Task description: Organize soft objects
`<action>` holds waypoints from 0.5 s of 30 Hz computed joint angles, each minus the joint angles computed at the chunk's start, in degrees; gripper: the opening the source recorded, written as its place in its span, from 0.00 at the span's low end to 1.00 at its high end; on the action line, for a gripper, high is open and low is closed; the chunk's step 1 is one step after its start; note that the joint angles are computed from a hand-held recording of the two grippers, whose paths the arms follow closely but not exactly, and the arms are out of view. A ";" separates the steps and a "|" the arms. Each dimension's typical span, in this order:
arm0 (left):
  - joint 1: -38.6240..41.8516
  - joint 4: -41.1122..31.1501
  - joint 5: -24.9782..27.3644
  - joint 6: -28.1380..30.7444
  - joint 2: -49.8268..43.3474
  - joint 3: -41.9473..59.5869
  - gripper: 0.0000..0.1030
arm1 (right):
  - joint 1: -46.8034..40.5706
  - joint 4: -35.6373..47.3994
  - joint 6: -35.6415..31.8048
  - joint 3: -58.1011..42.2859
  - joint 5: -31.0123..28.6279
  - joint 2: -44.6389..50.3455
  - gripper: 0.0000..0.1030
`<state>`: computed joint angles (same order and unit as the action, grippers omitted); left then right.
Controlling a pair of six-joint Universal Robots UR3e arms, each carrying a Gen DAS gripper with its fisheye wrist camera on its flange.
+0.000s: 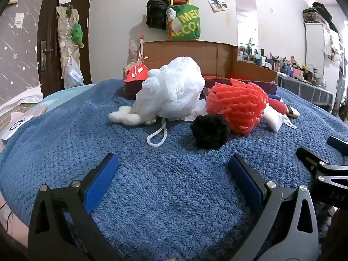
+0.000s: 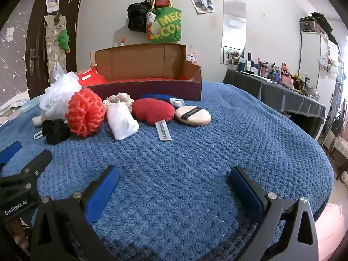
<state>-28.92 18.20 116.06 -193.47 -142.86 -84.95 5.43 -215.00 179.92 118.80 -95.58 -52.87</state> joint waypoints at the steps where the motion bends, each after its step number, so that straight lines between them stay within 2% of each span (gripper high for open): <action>1: -0.02 -0.03 0.02 0.03 -0.01 0.04 1.00 | 0.00 -0.11 0.06 0.01 0.01 0.05 1.00; 15: 0.05 0.02 -0.15 -0.15 0.06 -0.09 1.00 | 0.06 -0.10 0.13 0.04 0.01 0.08 1.00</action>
<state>-28.86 18.22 115.90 -193.61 -142.80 -85.04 5.50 -215.10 180.05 118.85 -95.57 -52.80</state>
